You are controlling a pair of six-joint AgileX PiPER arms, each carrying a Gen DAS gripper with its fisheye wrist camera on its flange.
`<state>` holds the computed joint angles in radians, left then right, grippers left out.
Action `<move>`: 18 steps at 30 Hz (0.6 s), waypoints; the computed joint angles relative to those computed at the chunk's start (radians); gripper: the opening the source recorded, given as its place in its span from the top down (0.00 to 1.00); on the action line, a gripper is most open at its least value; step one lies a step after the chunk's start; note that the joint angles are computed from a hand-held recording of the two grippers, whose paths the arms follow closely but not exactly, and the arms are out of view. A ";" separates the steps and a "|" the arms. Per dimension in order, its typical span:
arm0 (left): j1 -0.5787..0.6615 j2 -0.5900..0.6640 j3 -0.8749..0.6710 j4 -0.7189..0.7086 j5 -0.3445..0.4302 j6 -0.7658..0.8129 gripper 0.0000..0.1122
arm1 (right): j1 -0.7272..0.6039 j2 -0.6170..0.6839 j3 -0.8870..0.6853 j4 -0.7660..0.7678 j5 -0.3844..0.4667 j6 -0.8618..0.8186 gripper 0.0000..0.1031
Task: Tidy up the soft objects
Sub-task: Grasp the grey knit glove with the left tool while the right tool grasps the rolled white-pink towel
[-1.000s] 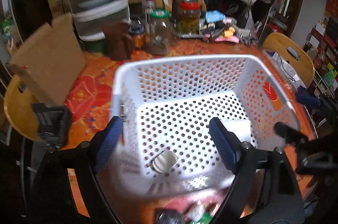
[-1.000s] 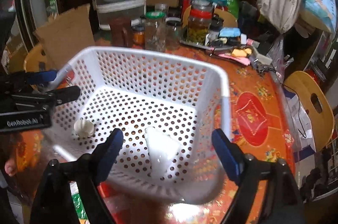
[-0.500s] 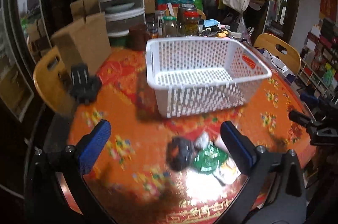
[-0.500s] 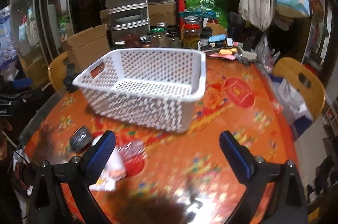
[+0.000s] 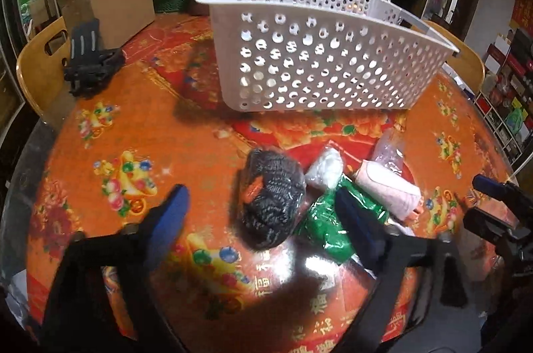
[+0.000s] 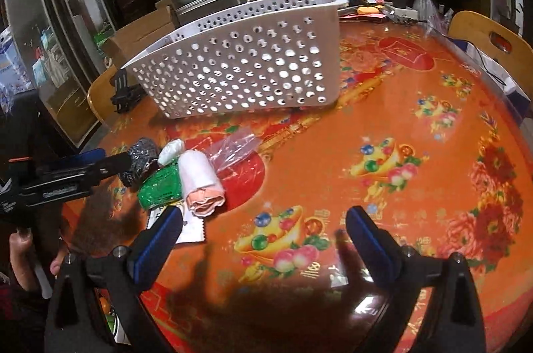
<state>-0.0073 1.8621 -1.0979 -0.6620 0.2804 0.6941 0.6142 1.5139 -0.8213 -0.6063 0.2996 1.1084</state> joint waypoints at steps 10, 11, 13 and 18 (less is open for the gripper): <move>-0.036 0.079 -0.050 0.026 -0.036 -0.020 0.63 | 0.024 0.095 -0.111 0.067 0.023 -0.119 0.10; -0.029 0.076 -0.044 -0.021 -0.038 0.026 0.63 | 0.031 0.112 -0.131 0.071 0.032 -0.138 0.12; -0.003 0.061 -0.020 -0.152 -0.035 0.155 0.63 | 0.044 0.145 -0.168 0.072 0.046 -0.163 0.20; 0.061 0.027 0.026 -0.345 -0.011 0.362 0.63 | 0.048 0.231 -0.260 0.186 0.075 -0.321 0.35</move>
<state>0.0536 1.8894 -1.0717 -1.0073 0.2694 1.0560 0.6624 1.7448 -1.0812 -0.4202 0.3750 0.7879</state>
